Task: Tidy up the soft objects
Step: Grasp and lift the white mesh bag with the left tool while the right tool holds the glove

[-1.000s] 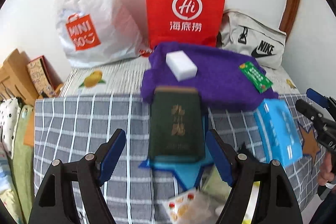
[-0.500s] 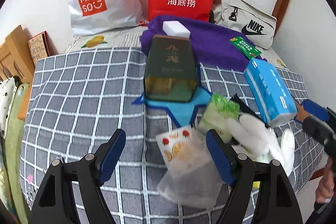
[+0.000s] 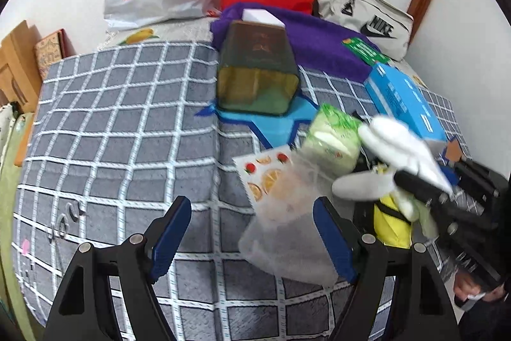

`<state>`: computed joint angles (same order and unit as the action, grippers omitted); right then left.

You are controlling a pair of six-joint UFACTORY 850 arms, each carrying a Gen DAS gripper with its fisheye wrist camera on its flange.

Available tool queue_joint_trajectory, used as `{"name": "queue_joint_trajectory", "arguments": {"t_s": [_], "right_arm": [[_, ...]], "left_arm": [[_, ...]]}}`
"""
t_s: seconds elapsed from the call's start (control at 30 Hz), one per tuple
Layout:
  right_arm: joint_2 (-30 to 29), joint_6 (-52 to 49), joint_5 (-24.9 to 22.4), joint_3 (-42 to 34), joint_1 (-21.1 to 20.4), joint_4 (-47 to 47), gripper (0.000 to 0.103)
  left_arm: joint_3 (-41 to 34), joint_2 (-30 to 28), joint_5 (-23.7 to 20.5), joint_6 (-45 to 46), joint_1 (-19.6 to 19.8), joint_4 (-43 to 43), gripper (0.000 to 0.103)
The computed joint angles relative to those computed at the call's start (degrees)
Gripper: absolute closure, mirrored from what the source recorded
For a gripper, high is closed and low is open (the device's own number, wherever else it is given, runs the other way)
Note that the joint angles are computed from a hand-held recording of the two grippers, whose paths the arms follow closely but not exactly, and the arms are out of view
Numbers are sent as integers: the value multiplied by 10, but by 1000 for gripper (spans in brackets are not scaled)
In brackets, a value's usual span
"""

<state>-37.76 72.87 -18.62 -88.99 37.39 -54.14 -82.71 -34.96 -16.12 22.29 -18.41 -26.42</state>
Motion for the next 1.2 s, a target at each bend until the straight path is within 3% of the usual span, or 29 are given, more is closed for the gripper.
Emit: {"name": "queue_joint_trajectory", "arguments": {"t_s": [0.1,0.17,0.3,0.47,0.53,0.7,0.77,0.87,0.93,1.0,1.13,1.2], "right_arm": [[22,79,2,25,1,-84,77],[40,133,1,41,1,-137,77],[67,208,-6,67,-1,-202,77],[86,240,-30,90,0,-224,77],[92,263,-28,99,-2,-238,77],[102,305,-30,114,-6,-255,77],[104,308,-32,116,-6,-256,77],[108,320,-37,121,-5,-266,77],[108,319,-36,122,-6,-262,77],[108,320,-38,122,-4,-261,77],[106,323,-31,121,-5,-262,77],[105,319,-30,121,-4,-259,77]], "left_arm": [[6,-3,-14,106,-1,-93,24],[12,-3,-11,124,-7,-103,20],[10,-15,-3,57,-24,-15,19],[24,-14,32,-66,-49,155,10],[26,-15,37,-79,-53,171,3],[18,-20,37,-101,-55,191,2],[19,-19,41,-111,-54,208,5],[36,-6,54,-110,-52,207,24],[46,3,59,-114,-47,213,53],[52,11,57,-75,-40,178,66],[66,27,59,40,-25,58,78],[72,34,61,81,-21,14,79]]}}
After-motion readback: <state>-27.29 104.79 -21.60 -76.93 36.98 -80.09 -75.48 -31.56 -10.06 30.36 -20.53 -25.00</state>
